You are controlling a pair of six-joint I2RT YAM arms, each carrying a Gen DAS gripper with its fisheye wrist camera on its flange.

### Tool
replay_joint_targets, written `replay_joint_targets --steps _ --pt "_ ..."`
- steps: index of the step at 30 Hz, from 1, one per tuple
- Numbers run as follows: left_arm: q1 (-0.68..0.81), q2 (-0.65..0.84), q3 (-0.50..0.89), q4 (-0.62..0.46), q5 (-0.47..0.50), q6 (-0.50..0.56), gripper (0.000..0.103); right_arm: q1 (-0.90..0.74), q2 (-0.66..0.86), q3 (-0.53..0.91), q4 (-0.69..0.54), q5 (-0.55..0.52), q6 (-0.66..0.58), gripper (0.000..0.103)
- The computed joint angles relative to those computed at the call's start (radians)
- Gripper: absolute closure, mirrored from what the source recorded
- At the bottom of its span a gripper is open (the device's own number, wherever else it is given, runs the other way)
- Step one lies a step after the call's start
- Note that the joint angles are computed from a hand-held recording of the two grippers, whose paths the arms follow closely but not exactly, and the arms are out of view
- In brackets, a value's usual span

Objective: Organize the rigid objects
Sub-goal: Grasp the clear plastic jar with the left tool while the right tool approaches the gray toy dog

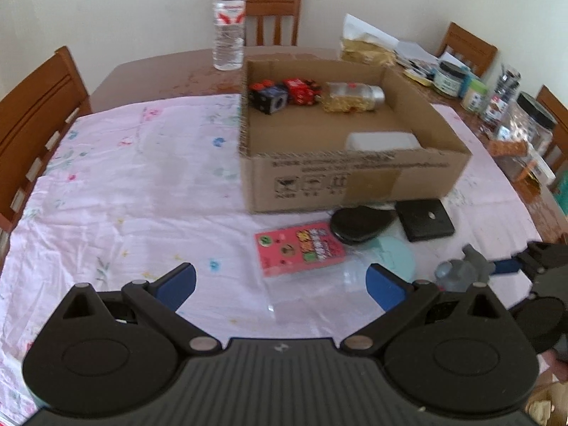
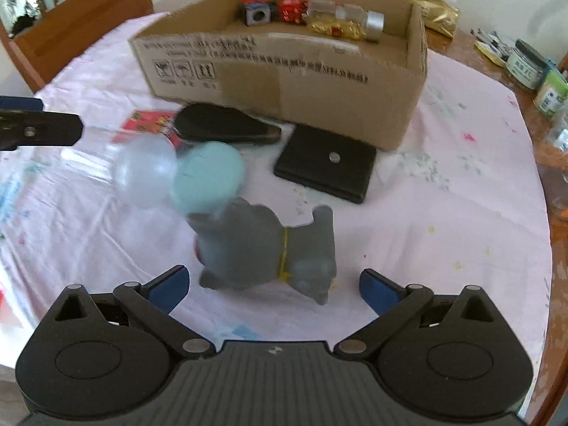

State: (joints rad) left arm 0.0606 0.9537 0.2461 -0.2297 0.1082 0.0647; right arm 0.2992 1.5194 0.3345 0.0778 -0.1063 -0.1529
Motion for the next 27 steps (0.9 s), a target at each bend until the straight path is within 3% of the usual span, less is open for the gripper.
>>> replay_joint_targets --steps 2,8,15,19,27 --pt "-0.032 0.004 -0.006 -0.001 -0.006 -0.013 0.001 0.034 0.01 -0.013 0.032 0.045 -0.003 0.0" --pt "-0.093 0.06 -0.027 0.04 -0.001 -0.062 0.001 0.02 0.011 -0.022 0.06 0.028 -0.017 0.0" --pt "-0.174 0.188 -0.048 0.191 -0.055 -0.131 0.001 0.022 0.013 -0.035 0.092 0.026 -0.016 0.0" --pt "-0.22 0.271 -0.044 0.281 -0.141 -0.168 0.001 0.018 0.01 -0.047 0.111 0.022 -0.019 0.0" --pt "-0.103 0.254 -0.08 0.284 -0.14 -0.019 0.001 0.019 0.006 -0.065 0.139 0.022 -0.013 0.0"
